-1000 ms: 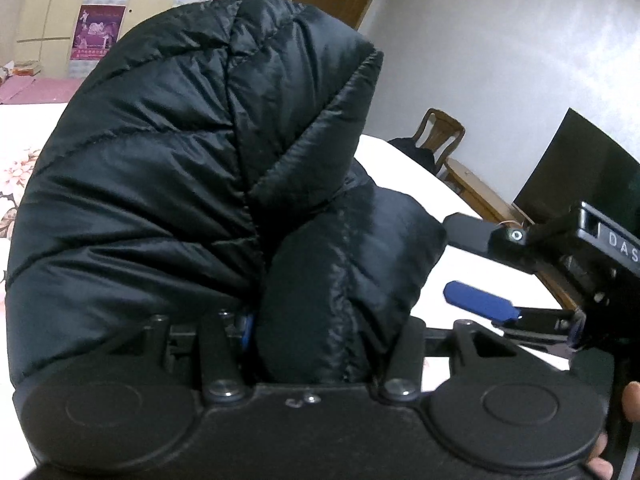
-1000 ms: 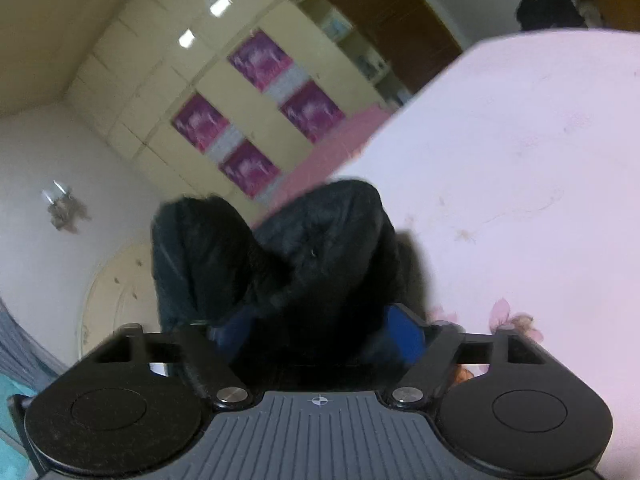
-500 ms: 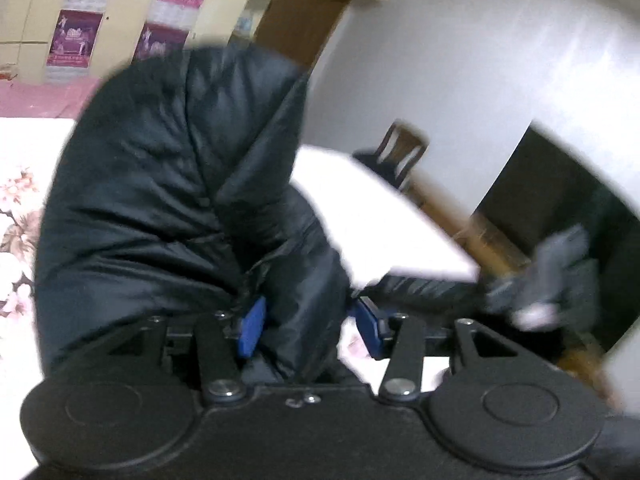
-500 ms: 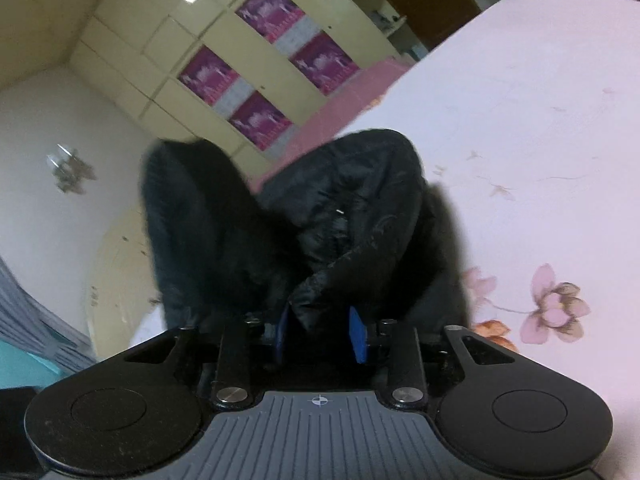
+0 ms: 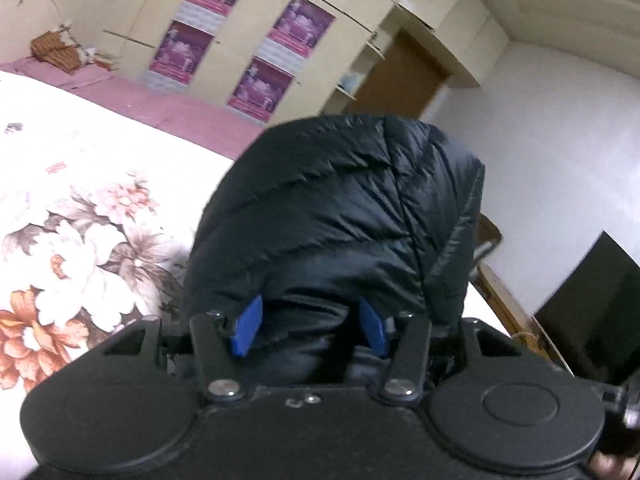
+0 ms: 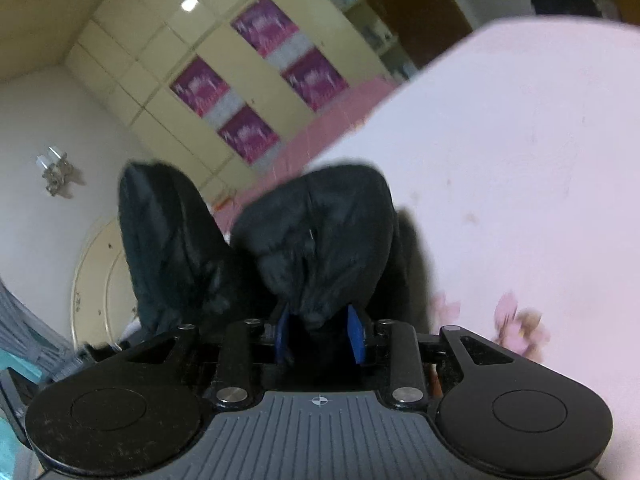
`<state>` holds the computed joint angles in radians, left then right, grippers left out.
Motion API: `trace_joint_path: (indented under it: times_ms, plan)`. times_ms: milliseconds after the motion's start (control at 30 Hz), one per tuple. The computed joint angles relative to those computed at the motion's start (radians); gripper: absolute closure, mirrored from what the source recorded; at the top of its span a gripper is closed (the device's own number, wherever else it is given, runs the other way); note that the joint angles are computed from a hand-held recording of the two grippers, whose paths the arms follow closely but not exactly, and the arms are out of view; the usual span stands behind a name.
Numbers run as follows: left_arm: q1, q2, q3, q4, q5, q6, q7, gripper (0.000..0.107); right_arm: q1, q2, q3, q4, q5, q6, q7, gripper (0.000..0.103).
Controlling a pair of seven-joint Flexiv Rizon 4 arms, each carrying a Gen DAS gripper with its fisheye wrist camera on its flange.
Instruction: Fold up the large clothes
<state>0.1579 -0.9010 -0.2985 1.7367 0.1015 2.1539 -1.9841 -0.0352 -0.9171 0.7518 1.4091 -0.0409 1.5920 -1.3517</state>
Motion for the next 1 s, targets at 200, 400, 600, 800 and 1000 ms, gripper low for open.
trace_joint_path:
  times_ms: [200, 400, 600, 800, 1000]
  plan:
    - [0.074, -0.027, -0.049, -0.002, 0.094, 0.061, -0.03, 0.055, 0.133, 0.015, -0.207, -0.056, -0.017, 0.023, 0.13, 0.071]
    - [0.176, -0.086, -0.146, -0.124, 0.157, -0.069, -0.08, 0.055, 0.126, -0.138, -0.131, -0.301, 0.015, -0.193, 0.139, 0.071]
    - [0.16, -0.141, -0.243, -0.282, 0.197, -0.281, 0.089, 0.055, 0.137, -0.253, 0.005, -0.504, 0.065, -0.322, -0.017, 0.071]
    - [0.011, -0.169, -0.14, -0.441, 0.074, -0.443, 0.195, 0.054, 0.163, -0.287, -0.035, -0.564, 0.133, -0.375, -0.043, 0.075]
    - [-0.179, -0.169, 0.109, -0.565, -0.052, -0.585, 0.222, 0.053, 0.164, -0.314, -0.05, -0.621, 0.209, -0.417, -0.102, 0.075]
